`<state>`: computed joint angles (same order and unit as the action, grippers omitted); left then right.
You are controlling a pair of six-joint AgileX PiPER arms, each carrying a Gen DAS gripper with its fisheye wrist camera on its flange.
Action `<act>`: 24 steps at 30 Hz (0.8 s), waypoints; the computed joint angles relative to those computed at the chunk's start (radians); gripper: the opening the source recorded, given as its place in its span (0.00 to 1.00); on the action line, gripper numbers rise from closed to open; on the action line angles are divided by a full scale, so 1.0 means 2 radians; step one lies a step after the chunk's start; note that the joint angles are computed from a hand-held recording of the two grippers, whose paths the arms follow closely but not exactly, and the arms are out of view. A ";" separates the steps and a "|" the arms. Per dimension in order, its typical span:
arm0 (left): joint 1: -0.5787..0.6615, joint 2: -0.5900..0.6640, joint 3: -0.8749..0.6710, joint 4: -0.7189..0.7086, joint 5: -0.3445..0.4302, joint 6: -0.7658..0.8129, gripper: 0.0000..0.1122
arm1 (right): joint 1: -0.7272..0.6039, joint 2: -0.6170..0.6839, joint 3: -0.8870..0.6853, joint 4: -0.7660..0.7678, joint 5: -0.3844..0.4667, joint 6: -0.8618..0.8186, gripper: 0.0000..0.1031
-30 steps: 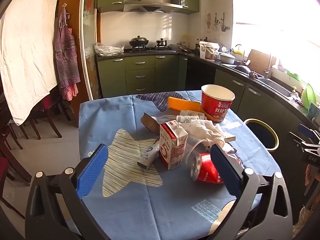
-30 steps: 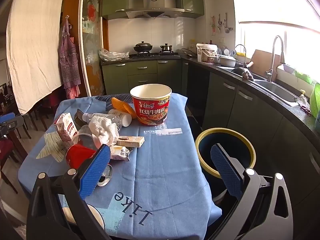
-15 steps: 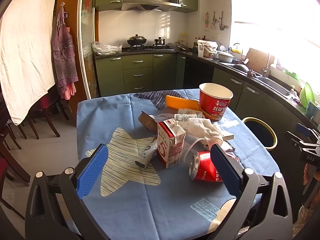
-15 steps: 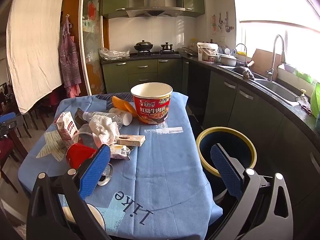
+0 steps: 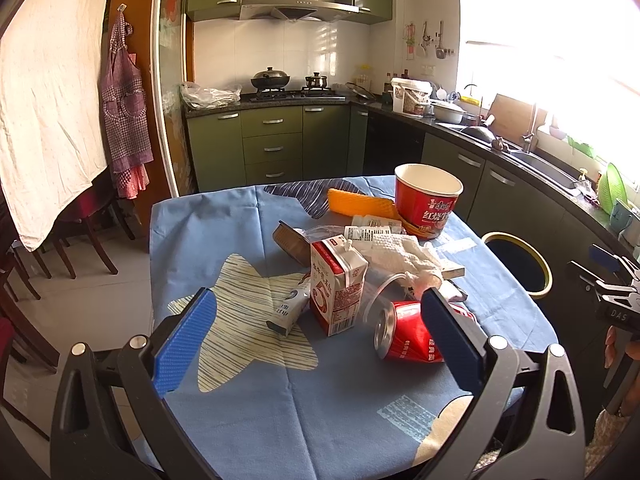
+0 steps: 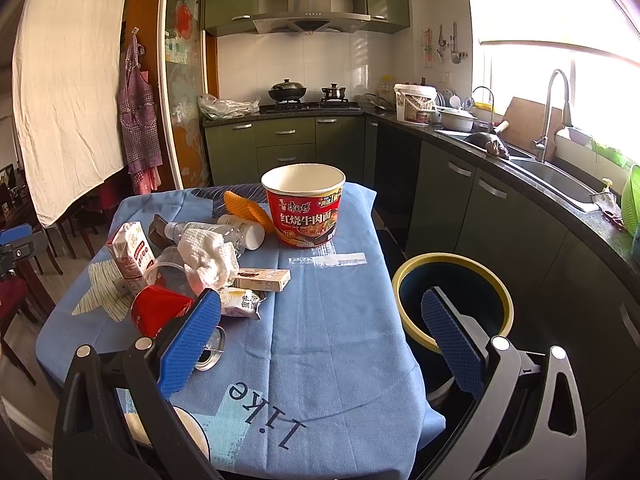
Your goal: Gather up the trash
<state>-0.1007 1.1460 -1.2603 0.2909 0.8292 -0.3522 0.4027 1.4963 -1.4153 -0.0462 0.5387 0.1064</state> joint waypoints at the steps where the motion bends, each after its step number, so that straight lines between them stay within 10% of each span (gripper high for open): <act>1: 0.000 0.000 0.000 0.000 0.000 0.000 0.87 | 0.000 0.000 -0.001 0.000 0.001 0.000 0.96; 24: 0.011 0.005 -0.001 -0.021 0.002 0.013 0.87 | 0.001 0.010 -0.002 -0.002 0.005 0.001 0.96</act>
